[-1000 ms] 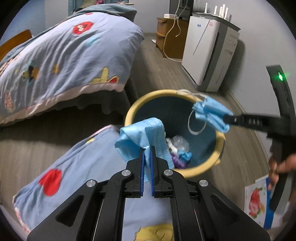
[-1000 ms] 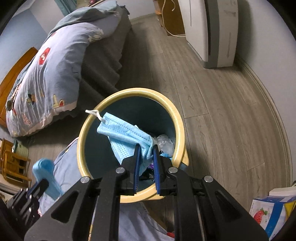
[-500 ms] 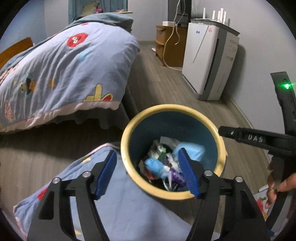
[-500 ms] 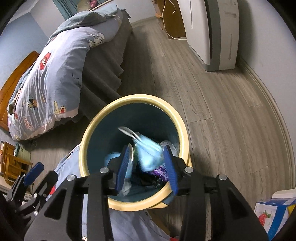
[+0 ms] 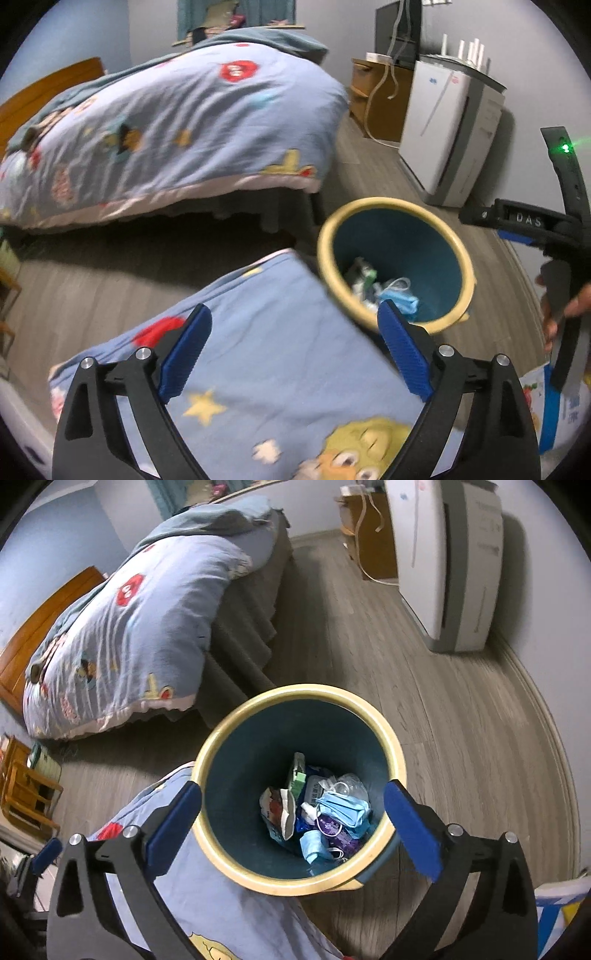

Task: Collect trash
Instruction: 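Move both open tools back to the blanket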

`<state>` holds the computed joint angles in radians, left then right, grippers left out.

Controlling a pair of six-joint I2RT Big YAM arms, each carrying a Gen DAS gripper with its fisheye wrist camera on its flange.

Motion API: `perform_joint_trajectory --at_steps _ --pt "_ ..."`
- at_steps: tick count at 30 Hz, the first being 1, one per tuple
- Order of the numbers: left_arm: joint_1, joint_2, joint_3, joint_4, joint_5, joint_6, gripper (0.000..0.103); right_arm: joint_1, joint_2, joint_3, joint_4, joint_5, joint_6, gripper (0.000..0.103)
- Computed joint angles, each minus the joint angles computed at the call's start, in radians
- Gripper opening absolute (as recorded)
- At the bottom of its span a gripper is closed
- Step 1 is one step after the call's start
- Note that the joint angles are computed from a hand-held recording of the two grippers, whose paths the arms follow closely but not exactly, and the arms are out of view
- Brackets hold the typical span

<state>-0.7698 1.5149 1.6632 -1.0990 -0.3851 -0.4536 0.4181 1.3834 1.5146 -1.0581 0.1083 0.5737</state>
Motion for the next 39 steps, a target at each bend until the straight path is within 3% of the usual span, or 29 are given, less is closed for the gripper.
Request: perform_joint_trajectory --at_steps 9,18,24,39 --pt "0.055 -0.287 -0.211 -0.121 -0.108 -0.049 0.093 0.126 0.016 0.058 -0.032 0.006 0.012 0.097" --pt "0.084 -0.473 -0.383 -0.204 -0.101 -0.165 0.093 0.279 0.044 0.114 -0.044 0.004 0.093 0.097" --pt "0.082 -0.525 -0.453 -0.245 -0.093 -0.16 0.093 0.379 0.093 0.167 -0.101 0.068 0.074 0.097" --pt "0.064 -0.556 -0.527 -0.219 -0.036 -0.121 0.093 0.524 0.186 0.196 -0.183 0.133 0.124 0.097"
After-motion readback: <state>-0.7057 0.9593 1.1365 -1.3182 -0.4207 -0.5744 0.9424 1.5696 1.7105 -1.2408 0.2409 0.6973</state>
